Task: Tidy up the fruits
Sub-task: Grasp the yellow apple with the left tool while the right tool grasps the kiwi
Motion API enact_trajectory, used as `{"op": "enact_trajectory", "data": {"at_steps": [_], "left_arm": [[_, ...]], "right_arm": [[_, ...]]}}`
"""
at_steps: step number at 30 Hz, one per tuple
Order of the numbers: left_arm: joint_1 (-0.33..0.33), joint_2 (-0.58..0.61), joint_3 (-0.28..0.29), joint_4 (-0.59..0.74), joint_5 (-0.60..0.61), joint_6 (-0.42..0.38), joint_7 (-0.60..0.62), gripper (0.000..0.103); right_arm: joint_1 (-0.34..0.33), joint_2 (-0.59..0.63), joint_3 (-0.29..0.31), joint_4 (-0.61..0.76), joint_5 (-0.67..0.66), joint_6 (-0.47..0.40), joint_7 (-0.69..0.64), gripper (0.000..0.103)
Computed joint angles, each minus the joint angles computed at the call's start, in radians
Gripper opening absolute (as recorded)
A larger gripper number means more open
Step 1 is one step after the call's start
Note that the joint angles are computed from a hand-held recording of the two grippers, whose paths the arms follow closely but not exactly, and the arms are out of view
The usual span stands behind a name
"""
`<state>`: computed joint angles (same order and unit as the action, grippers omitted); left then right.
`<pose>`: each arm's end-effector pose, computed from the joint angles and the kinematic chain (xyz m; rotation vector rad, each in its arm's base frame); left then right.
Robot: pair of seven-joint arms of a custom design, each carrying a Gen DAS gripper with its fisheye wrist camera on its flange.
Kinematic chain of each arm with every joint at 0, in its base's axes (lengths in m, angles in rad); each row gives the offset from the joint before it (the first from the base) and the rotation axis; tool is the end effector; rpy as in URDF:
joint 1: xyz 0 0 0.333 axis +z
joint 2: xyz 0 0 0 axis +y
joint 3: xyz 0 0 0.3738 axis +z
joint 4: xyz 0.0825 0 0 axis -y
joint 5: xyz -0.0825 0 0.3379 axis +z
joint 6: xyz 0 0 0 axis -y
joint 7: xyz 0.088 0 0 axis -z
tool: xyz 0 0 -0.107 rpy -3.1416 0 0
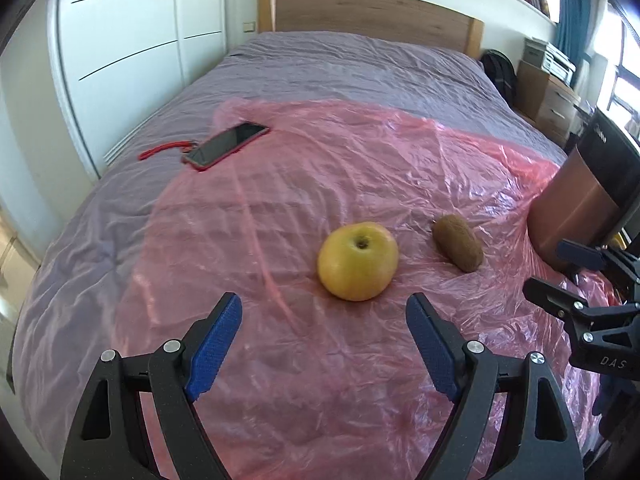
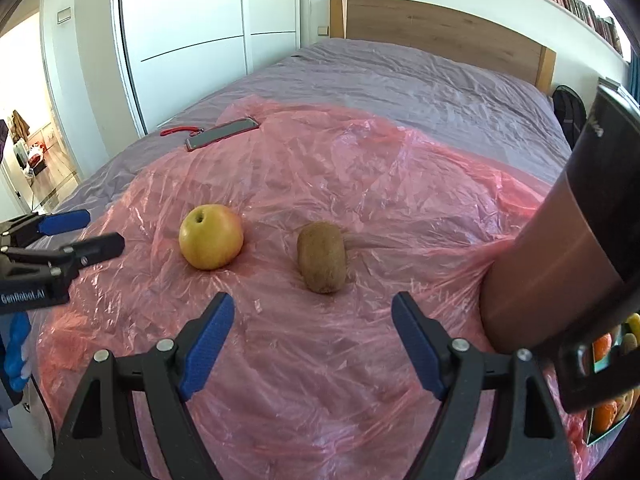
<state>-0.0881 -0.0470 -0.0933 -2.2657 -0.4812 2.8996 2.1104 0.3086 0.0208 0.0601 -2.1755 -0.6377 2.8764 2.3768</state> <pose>0.5121 -0.0667 0.5390 -1.5661 2.1114 -0.8165 0.4931 0.2266 0.5372 -1.8756 1.6581 -0.6360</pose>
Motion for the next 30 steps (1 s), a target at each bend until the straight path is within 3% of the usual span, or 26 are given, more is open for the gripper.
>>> {"op": "enact_trajectory", "data": {"at_steps": [4, 12, 18, 21, 25, 28, 30], "left_arm": [[0.003, 0.091, -0.035, 0.062, 0.085, 0.004, -0.050, 0.080], [0.072, 0.194, -0.115, 0.137, 0.175, -0.005, -0.095, 0.080], [0.108, 0.244, -0.150, 0.170, 0.200, -0.030, -0.109, 0.080], [0.116, 0.267, -0.156, 0.185, 0.224, -0.038, -0.137, 0.080], [0.145, 0.287, -0.187, 0.200, 0.212, -0.052, -0.129, 0.069], [0.141, 0.289, -0.188, 0.194, 0.229, -0.032, -0.138, 0.068], [0.146, 0.290, -0.194, 0.192, 0.229, -0.026, -0.141, 0.068]], "right_arm": [[0.000, 0.076, -0.021, 0.047, 0.064, 0.020, -0.062, 0.095], [0.053, 0.185, -0.091, 0.120, 0.203, 0.046, -0.182, 0.093], [0.091, 0.235, -0.123, 0.160, 0.289, 0.033, -0.265, 0.063], [0.104, 0.259, -0.134, 0.179, 0.322, 0.023, -0.301, 0.053], [0.112, 0.280, -0.141, 0.186, 0.372, 0.030, -0.348, 0.025], [0.123, 0.283, -0.154, 0.185, 0.392, 0.042, -0.367, 0.011], [0.120, 0.284, -0.152, 0.179, 0.416, 0.052, -0.388, 0.010]]}}
